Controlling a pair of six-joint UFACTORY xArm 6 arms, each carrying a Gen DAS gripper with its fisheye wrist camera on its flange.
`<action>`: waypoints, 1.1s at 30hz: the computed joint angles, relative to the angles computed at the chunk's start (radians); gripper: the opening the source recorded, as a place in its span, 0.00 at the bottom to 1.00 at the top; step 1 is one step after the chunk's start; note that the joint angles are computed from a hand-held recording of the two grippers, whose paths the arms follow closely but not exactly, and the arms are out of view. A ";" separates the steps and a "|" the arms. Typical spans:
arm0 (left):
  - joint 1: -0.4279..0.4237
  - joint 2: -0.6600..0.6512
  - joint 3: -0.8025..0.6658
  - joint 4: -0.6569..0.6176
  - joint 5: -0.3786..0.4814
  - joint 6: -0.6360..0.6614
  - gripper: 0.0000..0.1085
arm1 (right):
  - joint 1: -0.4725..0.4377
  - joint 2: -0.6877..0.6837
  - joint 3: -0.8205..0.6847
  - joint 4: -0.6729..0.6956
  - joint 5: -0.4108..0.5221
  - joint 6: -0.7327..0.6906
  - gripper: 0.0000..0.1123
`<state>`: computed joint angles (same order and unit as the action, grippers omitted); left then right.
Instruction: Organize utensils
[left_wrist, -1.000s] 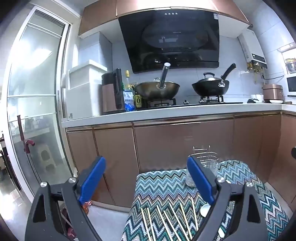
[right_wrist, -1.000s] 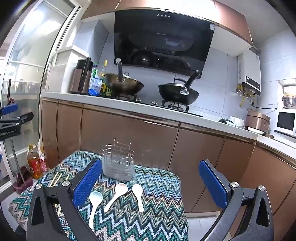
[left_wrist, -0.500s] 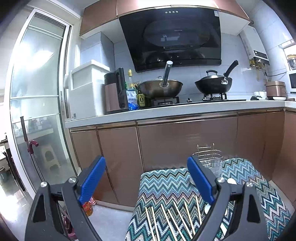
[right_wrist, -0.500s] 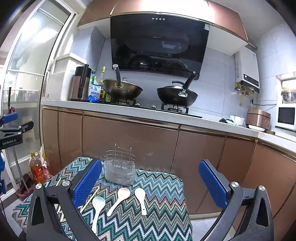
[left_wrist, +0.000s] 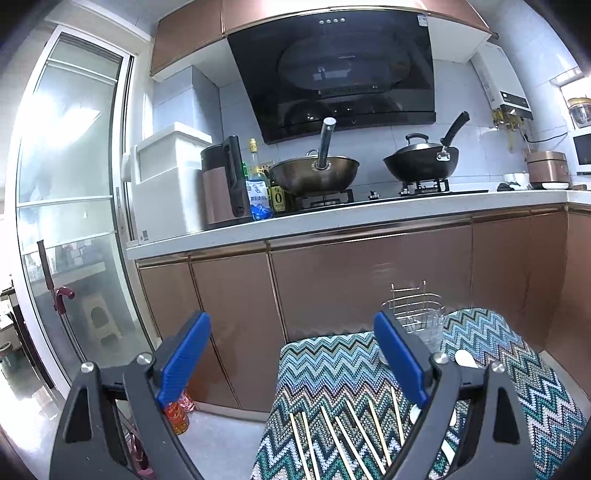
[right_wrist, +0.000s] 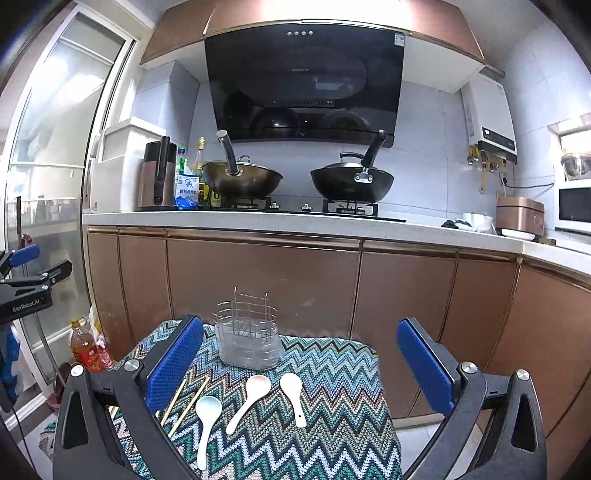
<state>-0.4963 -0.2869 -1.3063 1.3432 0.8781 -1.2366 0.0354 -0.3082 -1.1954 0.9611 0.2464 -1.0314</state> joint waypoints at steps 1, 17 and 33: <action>-0.001 0.001 -0.001 0.001 0.000 0.000 0.83 | -0.002 0.000 0.001 0.001 0.000 0.001 0.91; 0.011 -0.001 -0.011 -0.030 -0.040 0.009 0.83 | -0.001 0.017 0.013 -0.129 -0.040 0.112 0.91; 0.153 0.095 -0.092 -0.432 -0.099 0.236 0.83 | -0.021 0.092 -0.050 -0.137 0.042 0.116 0.91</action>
<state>-0.3435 -0.1922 -1.3978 0.9109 0.7791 -1.0003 0.0142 -0.2162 -1.2456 0.8237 0.2883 -0.9157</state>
